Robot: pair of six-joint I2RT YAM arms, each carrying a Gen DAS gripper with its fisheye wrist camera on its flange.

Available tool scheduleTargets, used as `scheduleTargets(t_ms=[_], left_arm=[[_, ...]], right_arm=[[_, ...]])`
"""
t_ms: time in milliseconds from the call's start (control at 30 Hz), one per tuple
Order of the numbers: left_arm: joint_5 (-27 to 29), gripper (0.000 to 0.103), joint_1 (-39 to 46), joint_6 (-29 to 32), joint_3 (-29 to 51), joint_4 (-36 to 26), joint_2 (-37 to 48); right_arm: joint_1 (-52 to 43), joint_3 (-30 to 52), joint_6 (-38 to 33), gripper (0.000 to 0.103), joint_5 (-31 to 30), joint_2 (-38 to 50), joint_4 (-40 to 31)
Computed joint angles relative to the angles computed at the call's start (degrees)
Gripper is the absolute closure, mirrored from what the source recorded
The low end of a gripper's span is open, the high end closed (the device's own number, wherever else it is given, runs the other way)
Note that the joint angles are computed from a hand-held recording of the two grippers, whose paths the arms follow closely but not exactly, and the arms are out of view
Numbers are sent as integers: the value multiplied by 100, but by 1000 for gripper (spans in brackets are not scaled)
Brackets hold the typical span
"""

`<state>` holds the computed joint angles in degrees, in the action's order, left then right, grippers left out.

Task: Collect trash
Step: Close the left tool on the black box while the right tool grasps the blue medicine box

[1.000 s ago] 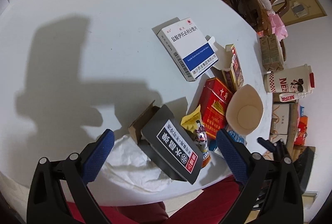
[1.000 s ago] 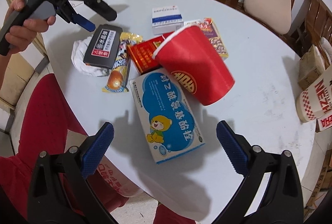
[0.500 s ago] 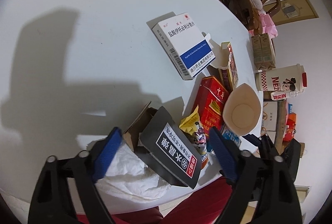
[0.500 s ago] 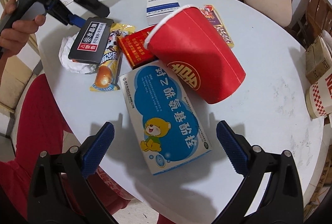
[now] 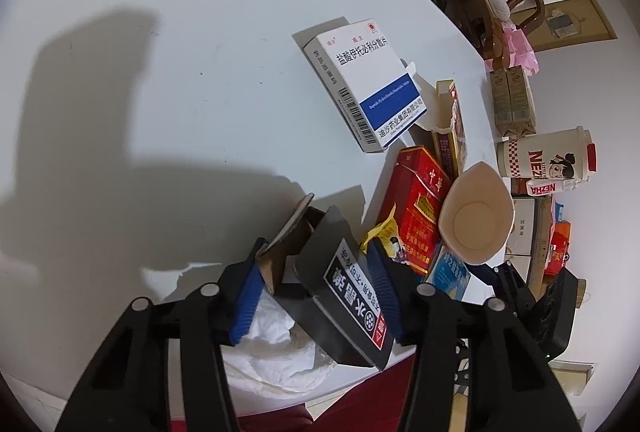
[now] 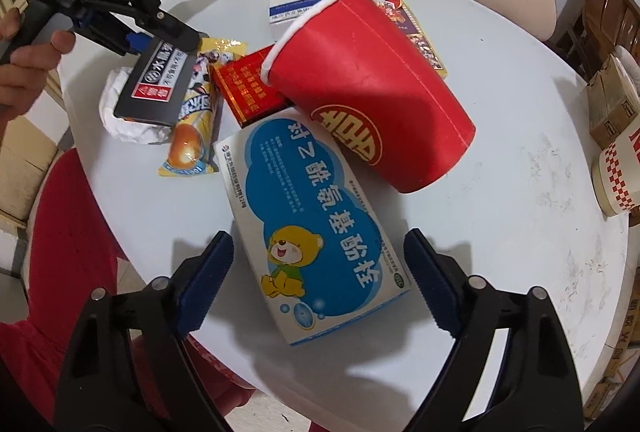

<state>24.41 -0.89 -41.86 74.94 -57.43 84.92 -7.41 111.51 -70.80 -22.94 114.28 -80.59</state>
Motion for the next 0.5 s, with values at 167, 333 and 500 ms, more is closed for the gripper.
scheduleTargets(t_ms=[167,333,500], left_arm=[[102,65,115,-17,-71,-10,-76],[156,73,163,-140,-91,55,-152],[127,77,80,-191,76,-22,-126]], right_arm=[[21,-240,113,31,79,-154,228],[126,-482,341,36,136,-316,397],[127,-462,403,39,192,-364,297]])
